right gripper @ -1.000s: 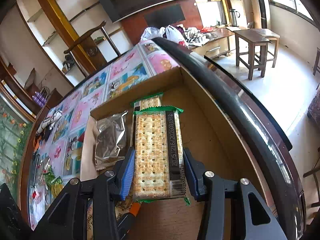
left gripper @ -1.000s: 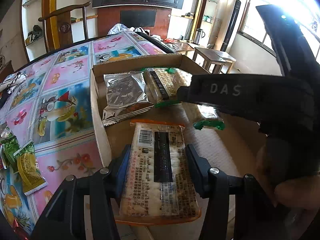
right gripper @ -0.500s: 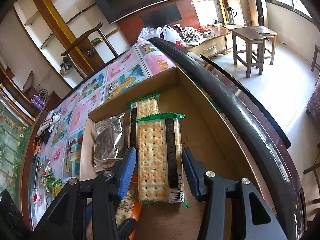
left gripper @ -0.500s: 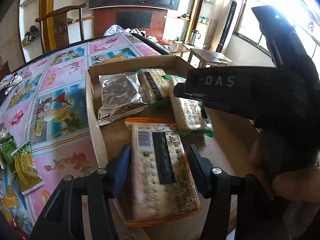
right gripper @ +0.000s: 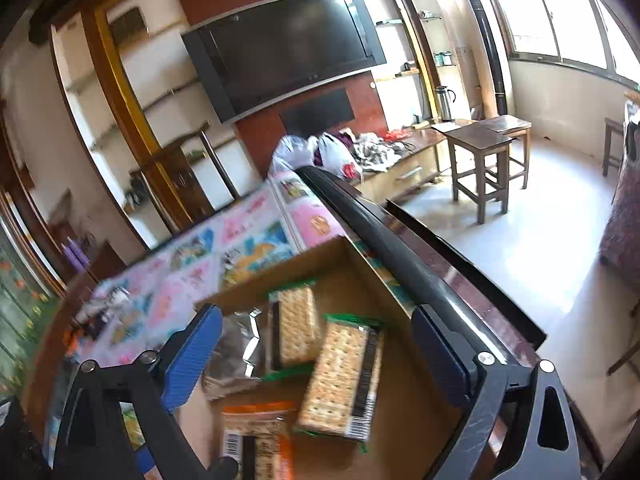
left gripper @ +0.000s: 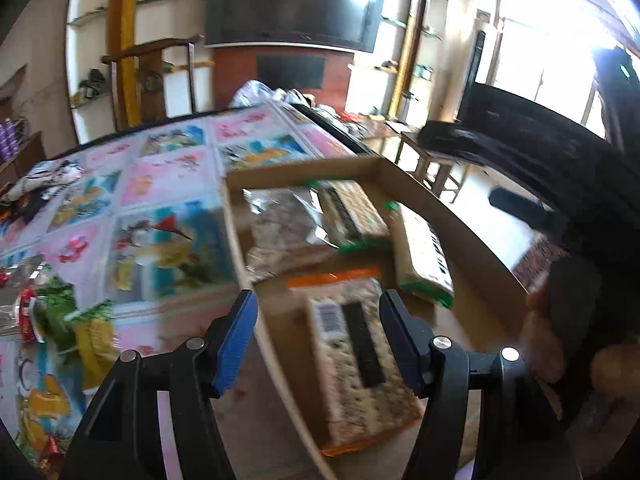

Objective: Organize snacks
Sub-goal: 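Open both grippers to release the items and withdraw from the box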

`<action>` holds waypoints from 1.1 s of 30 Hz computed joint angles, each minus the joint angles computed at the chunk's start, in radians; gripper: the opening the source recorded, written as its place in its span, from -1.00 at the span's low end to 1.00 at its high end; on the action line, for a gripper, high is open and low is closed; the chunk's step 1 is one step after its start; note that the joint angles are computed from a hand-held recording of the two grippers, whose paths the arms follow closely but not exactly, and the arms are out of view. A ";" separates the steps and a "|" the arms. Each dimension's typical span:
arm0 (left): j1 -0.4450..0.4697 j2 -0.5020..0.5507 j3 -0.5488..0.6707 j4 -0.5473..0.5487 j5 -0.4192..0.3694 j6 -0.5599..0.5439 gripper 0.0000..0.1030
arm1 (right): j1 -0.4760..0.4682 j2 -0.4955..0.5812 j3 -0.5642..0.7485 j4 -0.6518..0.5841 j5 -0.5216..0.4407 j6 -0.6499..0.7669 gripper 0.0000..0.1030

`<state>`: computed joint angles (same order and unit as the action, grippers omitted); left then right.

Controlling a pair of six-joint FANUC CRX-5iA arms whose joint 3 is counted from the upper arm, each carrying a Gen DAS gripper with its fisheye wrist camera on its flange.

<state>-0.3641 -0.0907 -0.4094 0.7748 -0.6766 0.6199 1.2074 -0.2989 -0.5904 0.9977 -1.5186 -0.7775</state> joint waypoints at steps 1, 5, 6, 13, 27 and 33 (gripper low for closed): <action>0.004 -0.002 0.000 0.001 0.012 0.007 0.21 | 0.000 -0.009 -0.010 0.012 0.014 -0.011 0.90; 0.027 -0.003 0.005 0.012 0.024 0.030 0.21 | -0.002 -0.048 -0.063 0.077 0.072 -0.098 0.90; 0.031 0.001 0.011 0.011 0.026 0.037 0.21 | -0.002 -0.046 -0.064 0.088 0.073 -0.090 0.90; 0.069 0.011 0.033 0.010 0.040 0.082 0.21 | -0.003 0.005 -0.054 0.185 0.087 -0.017 0.90; 0.213 -0.036 0.025 0.008 0.018 0.127 0.22 | -0.132 -0.034 -0.176 0.463 0.461 -0.176 -0.27; 0.399 -0.081 -0.003 0.028 -0.109 0.061 0.22 | -0.144 0.050 -0.077 0.386 0.718 0.059 -0.31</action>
<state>0.0346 -0.1717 -0.4124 0.8029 -0.7856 0.6806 1.0637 -0.2492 -0.6677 1.3842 -0.8004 -0.7185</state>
